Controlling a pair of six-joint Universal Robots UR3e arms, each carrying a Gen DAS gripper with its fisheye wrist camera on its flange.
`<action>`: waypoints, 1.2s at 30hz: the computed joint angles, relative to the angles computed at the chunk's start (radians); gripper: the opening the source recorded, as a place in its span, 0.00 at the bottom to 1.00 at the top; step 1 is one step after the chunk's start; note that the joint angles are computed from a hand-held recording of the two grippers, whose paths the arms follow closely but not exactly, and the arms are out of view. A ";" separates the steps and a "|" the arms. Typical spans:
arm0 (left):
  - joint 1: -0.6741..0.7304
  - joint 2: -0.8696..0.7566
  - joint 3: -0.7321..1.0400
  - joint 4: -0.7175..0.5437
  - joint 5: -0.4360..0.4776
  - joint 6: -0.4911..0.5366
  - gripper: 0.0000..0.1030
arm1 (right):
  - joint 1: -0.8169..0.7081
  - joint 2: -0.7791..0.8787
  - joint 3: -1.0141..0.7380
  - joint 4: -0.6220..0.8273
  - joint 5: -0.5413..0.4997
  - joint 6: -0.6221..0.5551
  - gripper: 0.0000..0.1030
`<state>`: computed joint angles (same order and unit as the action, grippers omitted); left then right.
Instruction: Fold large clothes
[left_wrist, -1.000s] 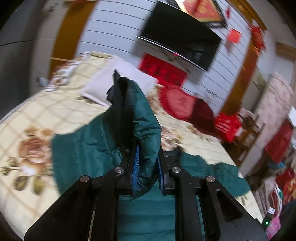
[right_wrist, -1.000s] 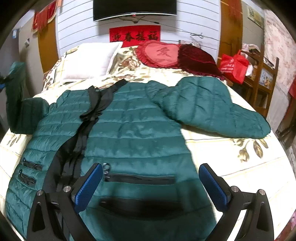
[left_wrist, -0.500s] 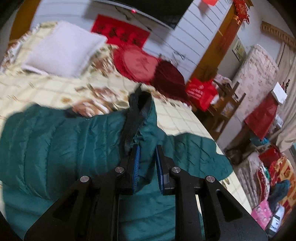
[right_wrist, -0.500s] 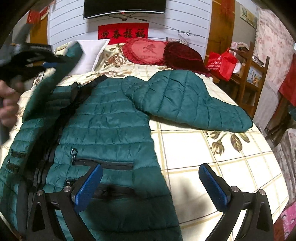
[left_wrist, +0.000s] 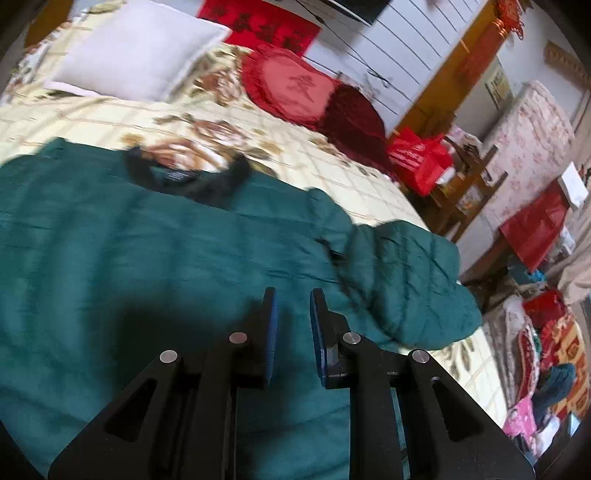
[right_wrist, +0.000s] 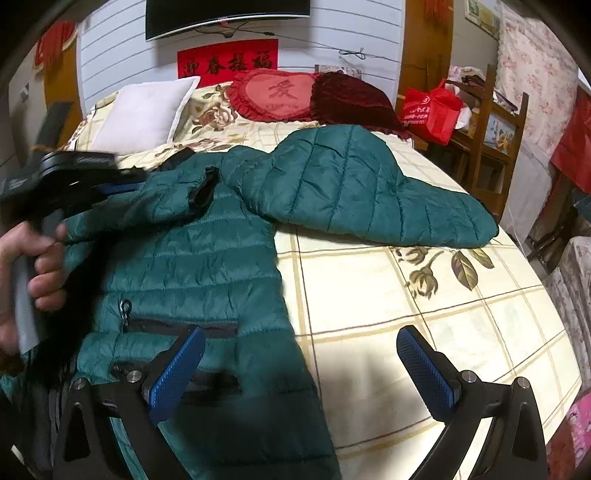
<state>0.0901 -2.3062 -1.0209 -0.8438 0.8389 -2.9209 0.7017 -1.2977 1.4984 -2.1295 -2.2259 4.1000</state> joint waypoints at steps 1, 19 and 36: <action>0.027 0.017 -0.016 -0.001 0.015 0.020 0.16 | 0.000 0.013 -0.015 -0.001 0.003 -0.004 1.00; 0.361 -0.068 -0.017 0.120 0.148 -0.027 0.22 | -0.318 0.494 -0.573 -0.324 0.413 -0.258 0.85; 0.334 -0.145 0.142 0.023 0.111 -0.016 0.42 | -0.383 0.491 -0.499 -0.403 0.446 -0.282 0.17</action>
